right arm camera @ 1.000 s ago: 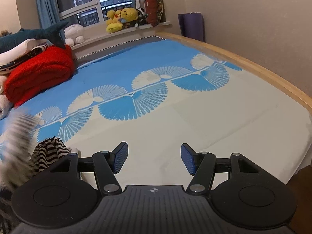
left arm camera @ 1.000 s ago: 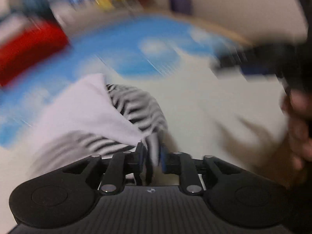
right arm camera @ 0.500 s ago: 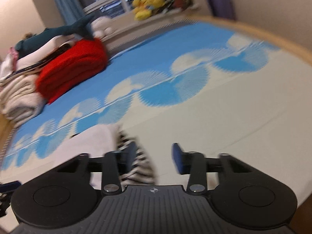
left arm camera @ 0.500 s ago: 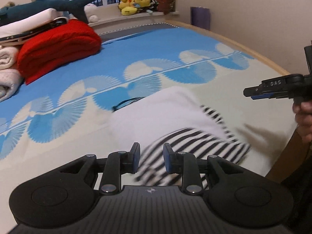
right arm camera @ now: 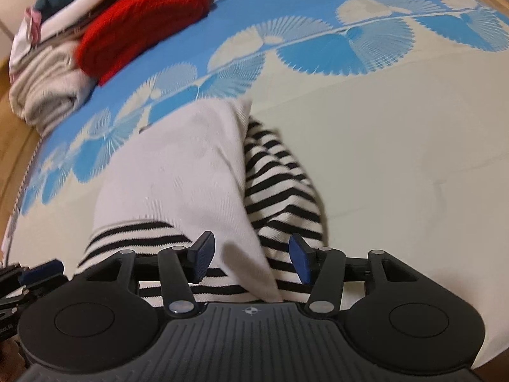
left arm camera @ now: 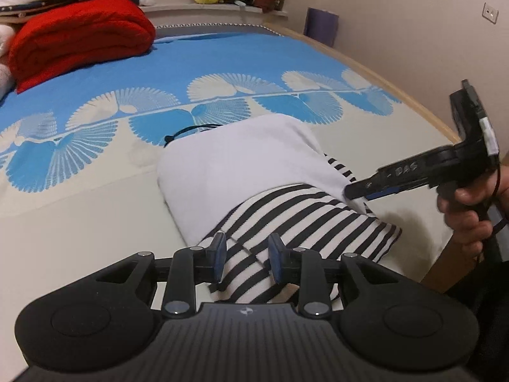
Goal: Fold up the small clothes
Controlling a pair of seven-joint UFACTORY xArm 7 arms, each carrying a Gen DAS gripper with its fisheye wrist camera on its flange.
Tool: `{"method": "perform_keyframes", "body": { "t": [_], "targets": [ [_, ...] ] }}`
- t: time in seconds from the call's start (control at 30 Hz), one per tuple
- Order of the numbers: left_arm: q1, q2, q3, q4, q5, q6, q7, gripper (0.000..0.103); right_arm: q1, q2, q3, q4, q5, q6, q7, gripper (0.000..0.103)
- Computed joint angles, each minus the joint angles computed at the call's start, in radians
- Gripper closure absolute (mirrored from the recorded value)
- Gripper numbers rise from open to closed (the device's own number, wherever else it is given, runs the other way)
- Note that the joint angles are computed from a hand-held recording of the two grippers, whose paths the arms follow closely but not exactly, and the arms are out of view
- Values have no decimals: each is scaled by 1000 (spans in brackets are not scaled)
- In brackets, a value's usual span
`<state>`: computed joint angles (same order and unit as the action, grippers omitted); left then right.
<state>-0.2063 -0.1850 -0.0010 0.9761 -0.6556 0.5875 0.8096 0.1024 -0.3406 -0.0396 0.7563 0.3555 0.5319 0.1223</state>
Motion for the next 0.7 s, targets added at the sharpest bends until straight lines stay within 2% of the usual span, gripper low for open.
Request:
{"method": "perform_keyframes", "body": {
  "t": [0.03,0.07,0.1,0.13,0.2,0.27,0.3,0.33,0.37,0.4,0.43,0.5,0.7],
  "targets": [
    [0,12,2,11,-8,10,-10,71,6,12,2,9,-2,8,-8,51],
    [3,21,4,24,-16,28,-21,71,13,20,4,14,-1,12,-20,66],
    [6,28,6,36,-26,46,-28,71,22,32,-2,23,10,11,-47,93],
    [8,36,5,44,-37,54,-29,71,26,31,1,21,11,4,-62,103],
    [12,42,5,57,-62,80,-15,71,31,3,4,-7,25,-73,-79,103],
    [15,44,7,67,-91,119,17,71,66,-60,-33,-72,156,-233,-106,103],
    [18,49,3,72,-87,140,25,71,90,-92,-69,-97,198,-276,-96,103],
    [21,54,-4,75,-67,155,23,67,89,-109,-87,-111,199,-278,-69,103],
    [23,64,-13,80,-35,175,18,59,45,-112,-74,-117,157,-238,-12,103],
    [26,74,-26,82,20,183,-6,56,-40,-99,-21,-105,74,-156,65,103],
    [28,83,-41,80,87,182,-39,54,-91,-76,7,-84,0,-68,122,103],
    [29,93,-60,70,191,175,-90,53,-90,-43,-1,-58,-35,-5,147,103],
    [31,95,-64,51,278,162,-136,50,-58,-2,30,-22,-141,8,106,102]
  ]
}}
